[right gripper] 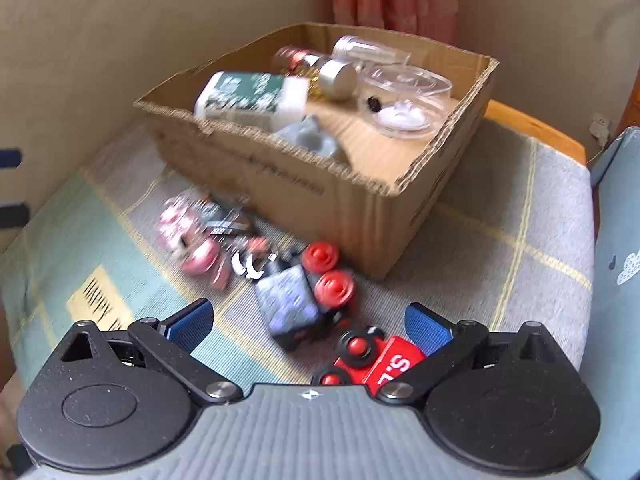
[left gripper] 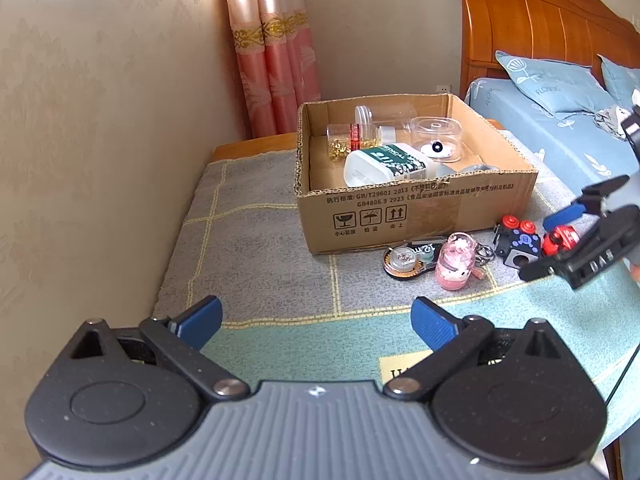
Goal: Organize rigid objects
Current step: 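Move the right gripper to the red S.L toy car while the left approaches the pink keychain jar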
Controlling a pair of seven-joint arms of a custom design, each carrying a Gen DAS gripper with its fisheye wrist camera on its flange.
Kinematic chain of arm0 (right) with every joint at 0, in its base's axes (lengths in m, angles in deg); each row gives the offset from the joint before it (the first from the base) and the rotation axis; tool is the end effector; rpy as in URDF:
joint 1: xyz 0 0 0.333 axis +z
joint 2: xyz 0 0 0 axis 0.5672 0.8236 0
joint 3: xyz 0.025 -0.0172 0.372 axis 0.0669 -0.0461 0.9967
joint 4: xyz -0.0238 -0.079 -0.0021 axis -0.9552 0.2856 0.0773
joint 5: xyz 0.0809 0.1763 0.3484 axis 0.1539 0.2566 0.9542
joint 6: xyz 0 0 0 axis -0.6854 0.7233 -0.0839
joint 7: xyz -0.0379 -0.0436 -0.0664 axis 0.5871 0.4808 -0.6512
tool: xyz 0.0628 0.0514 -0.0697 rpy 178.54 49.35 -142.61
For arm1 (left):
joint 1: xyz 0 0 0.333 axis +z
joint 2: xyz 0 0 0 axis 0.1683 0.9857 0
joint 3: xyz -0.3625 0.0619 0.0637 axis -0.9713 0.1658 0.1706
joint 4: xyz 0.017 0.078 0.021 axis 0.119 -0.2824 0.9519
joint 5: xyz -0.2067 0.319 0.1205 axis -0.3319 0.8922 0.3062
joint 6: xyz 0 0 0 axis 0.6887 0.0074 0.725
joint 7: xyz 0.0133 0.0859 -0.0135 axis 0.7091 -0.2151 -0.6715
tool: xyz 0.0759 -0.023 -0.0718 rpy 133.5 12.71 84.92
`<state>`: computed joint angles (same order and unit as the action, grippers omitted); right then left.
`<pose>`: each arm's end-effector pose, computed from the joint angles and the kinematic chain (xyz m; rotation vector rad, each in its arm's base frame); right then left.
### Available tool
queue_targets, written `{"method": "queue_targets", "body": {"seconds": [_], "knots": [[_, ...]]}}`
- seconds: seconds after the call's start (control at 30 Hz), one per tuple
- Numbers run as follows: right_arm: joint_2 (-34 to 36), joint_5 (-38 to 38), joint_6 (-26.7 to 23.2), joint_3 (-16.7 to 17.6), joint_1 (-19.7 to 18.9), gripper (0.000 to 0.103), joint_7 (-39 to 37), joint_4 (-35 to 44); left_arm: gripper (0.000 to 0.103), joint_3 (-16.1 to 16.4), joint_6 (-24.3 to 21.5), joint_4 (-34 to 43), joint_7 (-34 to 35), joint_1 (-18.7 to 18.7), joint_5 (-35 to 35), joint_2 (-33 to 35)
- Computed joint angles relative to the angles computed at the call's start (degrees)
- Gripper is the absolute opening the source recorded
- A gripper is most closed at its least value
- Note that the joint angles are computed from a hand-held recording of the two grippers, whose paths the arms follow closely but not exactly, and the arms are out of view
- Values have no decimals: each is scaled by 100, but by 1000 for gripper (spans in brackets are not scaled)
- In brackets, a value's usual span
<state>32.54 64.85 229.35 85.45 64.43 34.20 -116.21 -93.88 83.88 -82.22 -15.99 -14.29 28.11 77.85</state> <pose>0.5853 0.4654 0.3091 -2.4102 0.7237 -0.0704 0.3576 -0.3138 0.3649 -1.9134 1.4322 -0.4677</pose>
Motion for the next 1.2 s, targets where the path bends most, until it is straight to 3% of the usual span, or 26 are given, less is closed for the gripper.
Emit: {"method": "queue_targets", "body": {"seconds": [0.23, 0.4, 0.6, 0.8, 0.9, 1.13, 1.2], "knots": [[-516, 448, 98, 278, -150, 103, -310, -935, 100, 110, 579, 35, -128, 107, 623, 240], [-794, 613, 927, 273, 168, 103, -180, -1597, 100, 221, 1054, 237, -185, 176, 1037, 544], [-809, 42, 1983, -884, 1513, 103, 1176, -2014, 100, 348, 1011, 742, -156, 179, 1515, 940], [-759, -61, 2160, -1479, 2116, 103, 1914, -2036, 100, 504, 923, 1228, 84, 190, 1533, 1365], [-753, -134, 2217, -1552, 2190, 103, 2082, -2062, 100, 563, 907, 1274, 150, 187, 1466, 1462], [-729, -189, 2293, -1587, 2230, 103, 2216, -2078, 102, 622, 1133, 885, -677, 283, 1792, 1246], [-725, -185, 2343, -1588, 2245, 103, 2236, -2097, 102, 576, 949, 838, -73, 313, 1189, 1267]]}}
